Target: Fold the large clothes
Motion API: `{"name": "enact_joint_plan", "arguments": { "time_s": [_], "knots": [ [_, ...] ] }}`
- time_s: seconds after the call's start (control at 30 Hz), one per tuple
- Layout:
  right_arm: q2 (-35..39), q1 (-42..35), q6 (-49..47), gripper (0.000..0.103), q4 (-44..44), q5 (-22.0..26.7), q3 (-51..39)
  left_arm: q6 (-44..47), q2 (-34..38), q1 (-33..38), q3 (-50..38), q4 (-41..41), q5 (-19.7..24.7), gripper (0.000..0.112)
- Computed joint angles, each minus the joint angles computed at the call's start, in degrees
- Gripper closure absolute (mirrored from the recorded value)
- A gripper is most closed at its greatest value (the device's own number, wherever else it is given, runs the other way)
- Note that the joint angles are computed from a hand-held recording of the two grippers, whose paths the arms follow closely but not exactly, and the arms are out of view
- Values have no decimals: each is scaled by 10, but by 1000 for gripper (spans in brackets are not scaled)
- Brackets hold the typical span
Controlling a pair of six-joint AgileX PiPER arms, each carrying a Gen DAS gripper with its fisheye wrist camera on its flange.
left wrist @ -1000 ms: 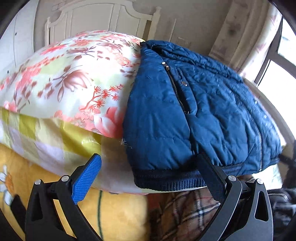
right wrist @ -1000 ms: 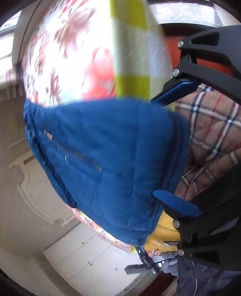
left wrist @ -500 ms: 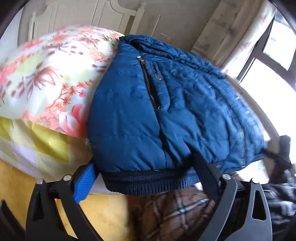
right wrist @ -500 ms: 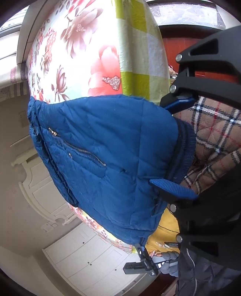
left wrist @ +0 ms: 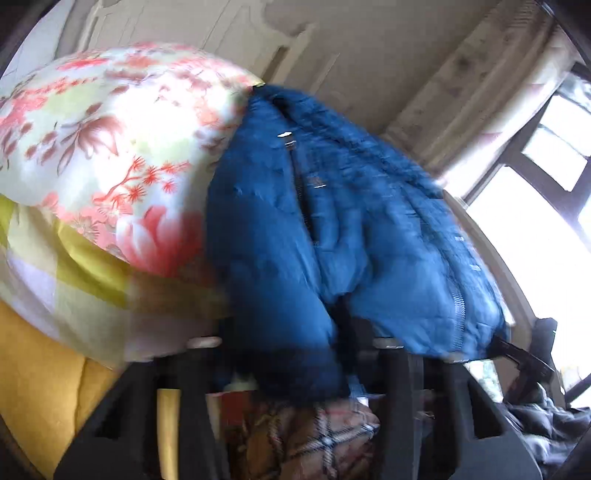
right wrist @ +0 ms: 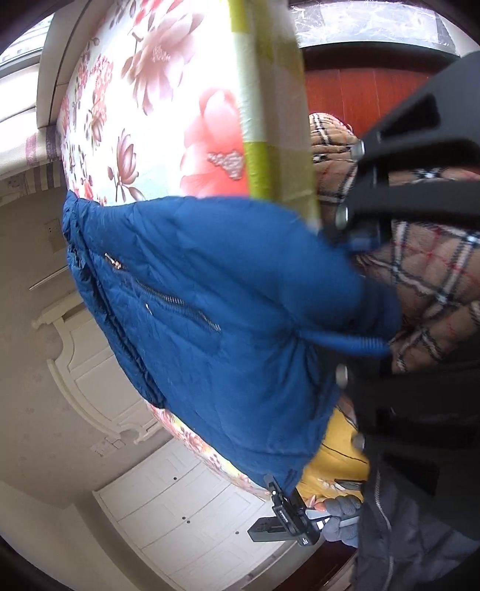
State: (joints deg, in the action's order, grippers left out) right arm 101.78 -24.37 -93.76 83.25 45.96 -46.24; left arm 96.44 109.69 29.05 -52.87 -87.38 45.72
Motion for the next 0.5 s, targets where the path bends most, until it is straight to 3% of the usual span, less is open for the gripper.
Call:
{"name": "enact_joint_plan", "arguments": {
  "time_s": [0.13, 0.3, 0.37, 0.43, 0.5],
  "knots": [
    [-21, -11, -20, 88, 36, 26, 15, 35, -58, -10, 35, -28, -6, 89],
    [-5, -26, 22, 86, 2, 58, -16, 3, -75, -35, 20, -6, -43, 89],
    [-31, -16, -3, 89, 15, 28, 3, -5, -78, -38, 19, -2, -46, 90],
    [-62, -12, -14, 91, 21, 17, 22, -19, -98, -29, 29, 15, -35, 94],
    [-98, -39, -17, 92, 12, 48, 39, -28, -127, -6, 48, 32, -2, 96]
  ]
}}
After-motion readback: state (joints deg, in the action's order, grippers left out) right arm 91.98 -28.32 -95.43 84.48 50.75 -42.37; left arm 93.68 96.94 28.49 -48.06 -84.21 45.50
